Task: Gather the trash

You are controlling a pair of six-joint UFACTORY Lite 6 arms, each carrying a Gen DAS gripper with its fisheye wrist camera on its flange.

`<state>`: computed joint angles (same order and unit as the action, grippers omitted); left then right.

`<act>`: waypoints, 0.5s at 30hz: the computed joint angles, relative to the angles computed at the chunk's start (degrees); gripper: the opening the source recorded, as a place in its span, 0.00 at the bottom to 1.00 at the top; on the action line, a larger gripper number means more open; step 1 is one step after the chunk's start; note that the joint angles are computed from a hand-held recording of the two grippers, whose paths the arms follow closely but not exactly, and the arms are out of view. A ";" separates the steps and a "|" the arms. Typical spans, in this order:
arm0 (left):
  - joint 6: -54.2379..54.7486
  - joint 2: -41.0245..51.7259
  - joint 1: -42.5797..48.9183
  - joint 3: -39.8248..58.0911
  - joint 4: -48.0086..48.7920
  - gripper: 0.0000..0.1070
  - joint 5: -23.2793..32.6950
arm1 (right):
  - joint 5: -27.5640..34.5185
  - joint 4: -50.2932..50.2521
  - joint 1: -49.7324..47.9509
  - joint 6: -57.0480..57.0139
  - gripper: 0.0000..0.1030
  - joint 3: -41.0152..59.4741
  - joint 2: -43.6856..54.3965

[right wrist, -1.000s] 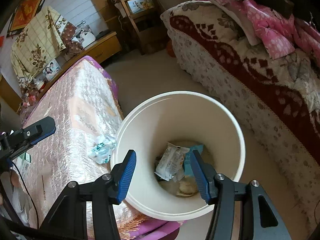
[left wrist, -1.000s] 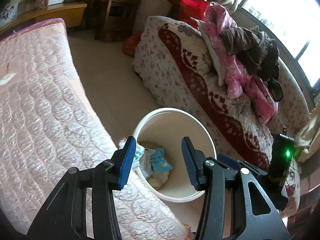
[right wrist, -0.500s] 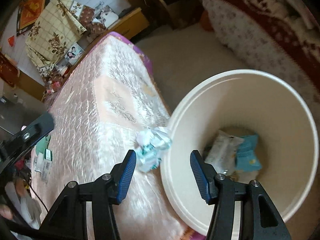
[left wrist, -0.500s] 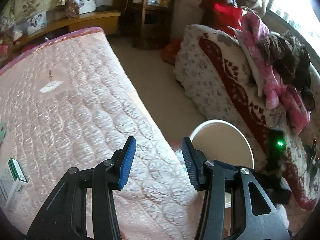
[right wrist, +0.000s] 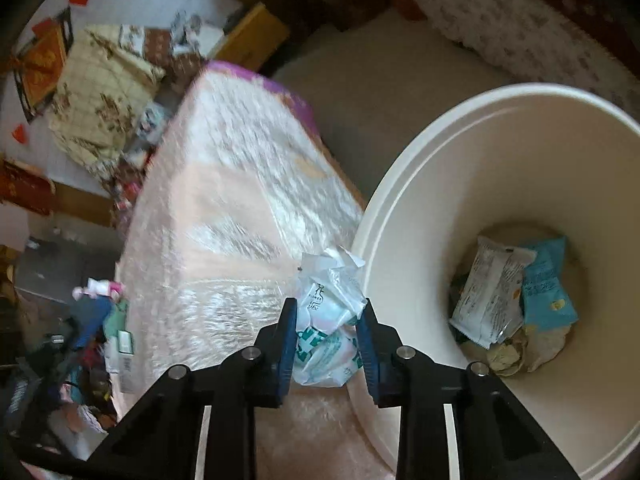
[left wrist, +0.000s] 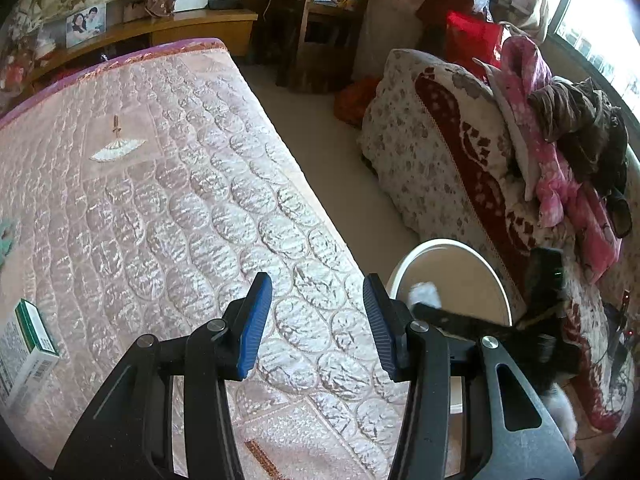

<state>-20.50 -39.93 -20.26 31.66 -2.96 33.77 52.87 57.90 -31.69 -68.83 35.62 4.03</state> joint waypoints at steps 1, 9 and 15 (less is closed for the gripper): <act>-0.34 -0.39 -0.43 -0.18 0.16 0.42 0.22 | 1.13 -0.85 -2.18 -0.16 0.27 0.22 -0.55; -2.97 -5.20 -2.34 -2.07 1.77 0.43 3.30 | -10.75 -10.80 -3.90 5.09 0.53 -0.95 -5.83; 3.94 -9.97 3.58 -3.97 -2.59 0.44 7.06 | -11.41 -15.05 -1.14 9.07 0.53 -5.10 -15.06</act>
